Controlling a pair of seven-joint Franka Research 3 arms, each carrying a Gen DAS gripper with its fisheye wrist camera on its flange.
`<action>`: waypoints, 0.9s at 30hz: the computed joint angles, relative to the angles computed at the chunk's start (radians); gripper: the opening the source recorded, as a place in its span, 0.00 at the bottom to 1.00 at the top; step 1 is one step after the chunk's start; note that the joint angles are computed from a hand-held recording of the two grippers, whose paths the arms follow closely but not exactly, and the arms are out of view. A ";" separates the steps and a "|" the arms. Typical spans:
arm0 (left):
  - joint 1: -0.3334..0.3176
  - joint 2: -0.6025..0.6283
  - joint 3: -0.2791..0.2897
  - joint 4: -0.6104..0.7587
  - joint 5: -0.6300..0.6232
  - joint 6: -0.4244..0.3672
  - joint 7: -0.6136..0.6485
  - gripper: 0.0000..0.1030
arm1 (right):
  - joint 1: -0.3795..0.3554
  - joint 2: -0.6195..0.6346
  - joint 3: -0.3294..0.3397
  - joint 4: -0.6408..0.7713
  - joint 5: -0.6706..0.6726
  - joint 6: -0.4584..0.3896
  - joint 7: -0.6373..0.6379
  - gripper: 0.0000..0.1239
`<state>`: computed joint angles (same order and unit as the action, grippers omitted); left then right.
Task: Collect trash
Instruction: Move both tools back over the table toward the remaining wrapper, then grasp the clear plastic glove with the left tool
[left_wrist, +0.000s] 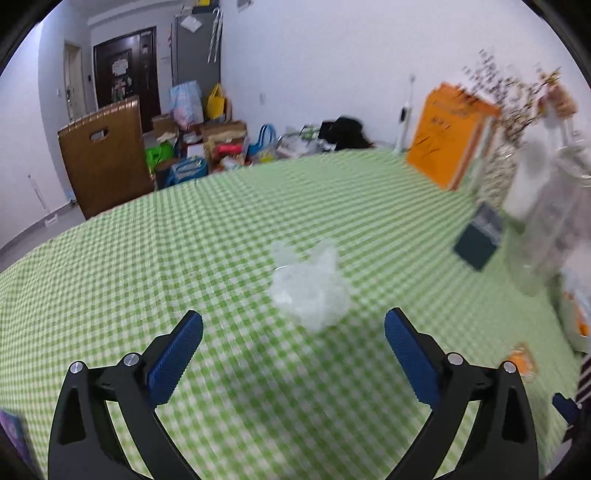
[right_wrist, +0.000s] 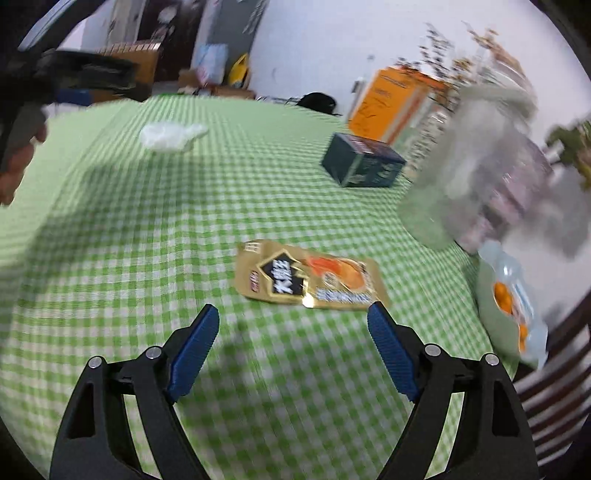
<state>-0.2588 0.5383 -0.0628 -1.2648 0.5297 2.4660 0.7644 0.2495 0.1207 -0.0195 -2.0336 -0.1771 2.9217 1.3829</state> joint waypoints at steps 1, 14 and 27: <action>0.007 0.021 -0.002 0.019 -0.010 -0.002 0.008 0.93 | 0.003 0.021 0.002 0.022 -0.003 -0.013 -0.003 0.64; 0.097 0.123 -0.072 0.040 -0.233 0.160 0.137 0.91 | -0.013 0.122 0.020 0.172 0.240 -0.063 -0.078 0.03; 0.072 0.167 -0.025 0.093 -0.253 0.147 0.087 0.34 | -0.080 -0.032 0.108 0.145 0.716 -0.040 -0.393 0.00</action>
<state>-0.1869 0.7050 -0.0875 -1.1715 0.2766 2.6132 0.8515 0.1691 0.0885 0.0884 -1.8887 0.5388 2.8815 0.9897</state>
